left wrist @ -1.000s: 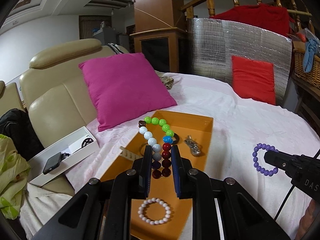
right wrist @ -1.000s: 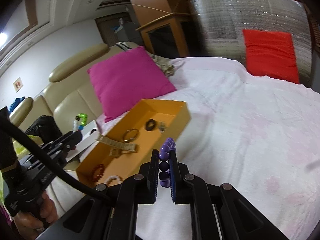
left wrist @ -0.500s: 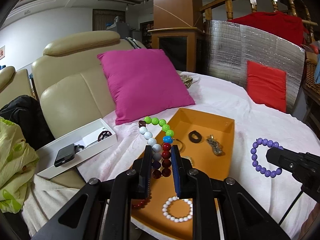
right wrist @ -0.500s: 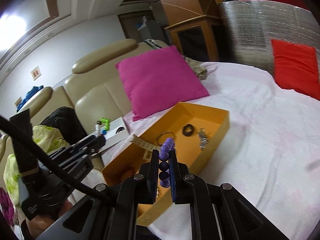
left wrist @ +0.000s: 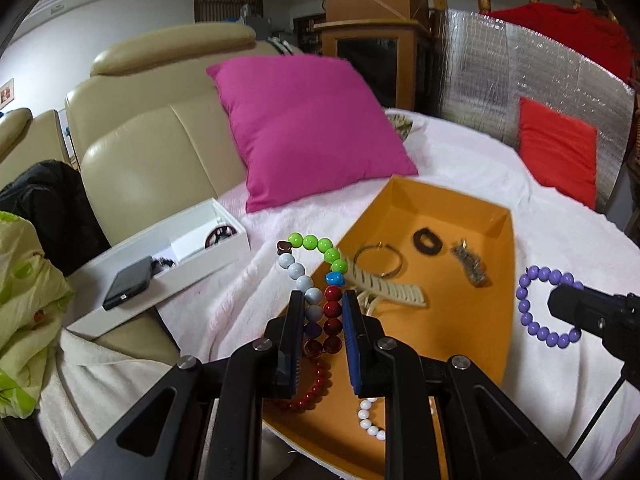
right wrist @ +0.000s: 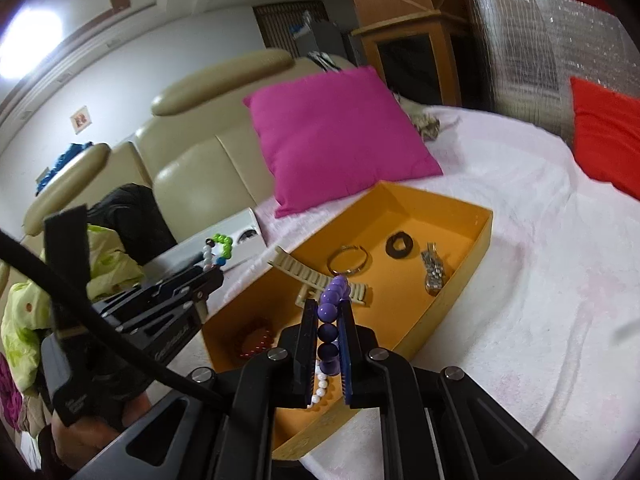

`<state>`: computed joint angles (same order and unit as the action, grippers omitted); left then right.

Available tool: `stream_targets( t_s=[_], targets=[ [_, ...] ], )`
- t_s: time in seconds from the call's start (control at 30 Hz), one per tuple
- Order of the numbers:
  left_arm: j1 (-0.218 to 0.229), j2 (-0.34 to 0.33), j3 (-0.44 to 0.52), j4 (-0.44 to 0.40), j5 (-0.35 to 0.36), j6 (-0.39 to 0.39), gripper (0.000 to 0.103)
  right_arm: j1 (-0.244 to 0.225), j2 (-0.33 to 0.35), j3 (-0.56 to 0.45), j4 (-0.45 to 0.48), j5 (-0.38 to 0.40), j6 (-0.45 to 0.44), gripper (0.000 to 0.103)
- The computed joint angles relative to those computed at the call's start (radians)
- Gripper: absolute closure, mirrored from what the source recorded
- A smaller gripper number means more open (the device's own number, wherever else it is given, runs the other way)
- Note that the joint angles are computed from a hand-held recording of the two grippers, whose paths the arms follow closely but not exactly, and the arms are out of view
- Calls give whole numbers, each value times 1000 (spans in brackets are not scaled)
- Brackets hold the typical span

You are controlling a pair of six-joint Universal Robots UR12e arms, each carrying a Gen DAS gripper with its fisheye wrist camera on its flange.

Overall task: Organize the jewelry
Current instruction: 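Release the multicolour bracelet into the orange box with the left tool while the right releases the purple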

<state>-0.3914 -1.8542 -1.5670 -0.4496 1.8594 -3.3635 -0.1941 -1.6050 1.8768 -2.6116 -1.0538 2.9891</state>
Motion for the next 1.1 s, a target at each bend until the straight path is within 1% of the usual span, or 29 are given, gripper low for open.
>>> stream_targets(
  t_s=[0.07, 0.1, 0.2, 0.27, 0.37, 0.5, 0.63, 0.73, 0.77, 0.83, 0.9, 0.93, 0.97, 1.0, 1.03, 1.07, 1.1],
  targets=[
    [1, -9, 11, -28, -14, -2, 84, 5, 17, -15, 26, 0, 0, 93],
    [1, -16, 21, -47, -23, 6, 84, 12, 27, -24, 38, -11, -3, 93],
    [-6, -34, 43, -69, -2, 16, 84, 24, 47, -36, 51, -40, -6, 93],
    [-8, -48, 65, -115, 2, 22, 84, 25, 62, -44, 58, -44, 1, 93],
    [-11, -68, 97, -181, -10, 39, 83, 27, 83, -59, 78, -64, 0, 93],
    [-19, -89, 124, -206, -10, 57, 83, 26, 107, -70, 85, -90, -1, 93],
    [-28, -104, 143, -229, -25, 84, 82, 15, 124, -81, 83, -77, 10, 92],
    [-31, -108, 150, -238, -21, 80, 81, 8, 133, -88, 93, -71, 13, 92],
    [-33, -109, 151, -239, -11, 80, 79, 5, 136, -91, 101, -68, 18, 92],
    [-38, -110, 152, -240, 16, 84, 65, 0, 139, -94, 110, -66, 25, 92],
    [-40, -106, 148, -234, 30, 83, 59, -4, 140, -98, 125, -63, 31, 91],
    [-41, -102, 144, -229, 38, 81, 56, -8, 139, -99, 137, -60, 34, 87],
    [-42, -98, 140, -223, 44, 81, 53, -10, 139, -99, 140, -57, 35, 82],
    [-43, -95, 137, -220, 49, 81, 44, -15, 137, -95, 140, -43, 37, 79],
    [-44, -90, 132, -214, 58, 79, 38, -19, 134, -92, 137, -31, 39, 75],
    [-45, -85, 127, -206, 62, 78, 38, -21, 132, -90, 136, -25, 41, 71],
    [-46, -78, 120, -198, 64, 77, 38, -23, 128, -88, 133, -22, 46, 70]
  ],
)
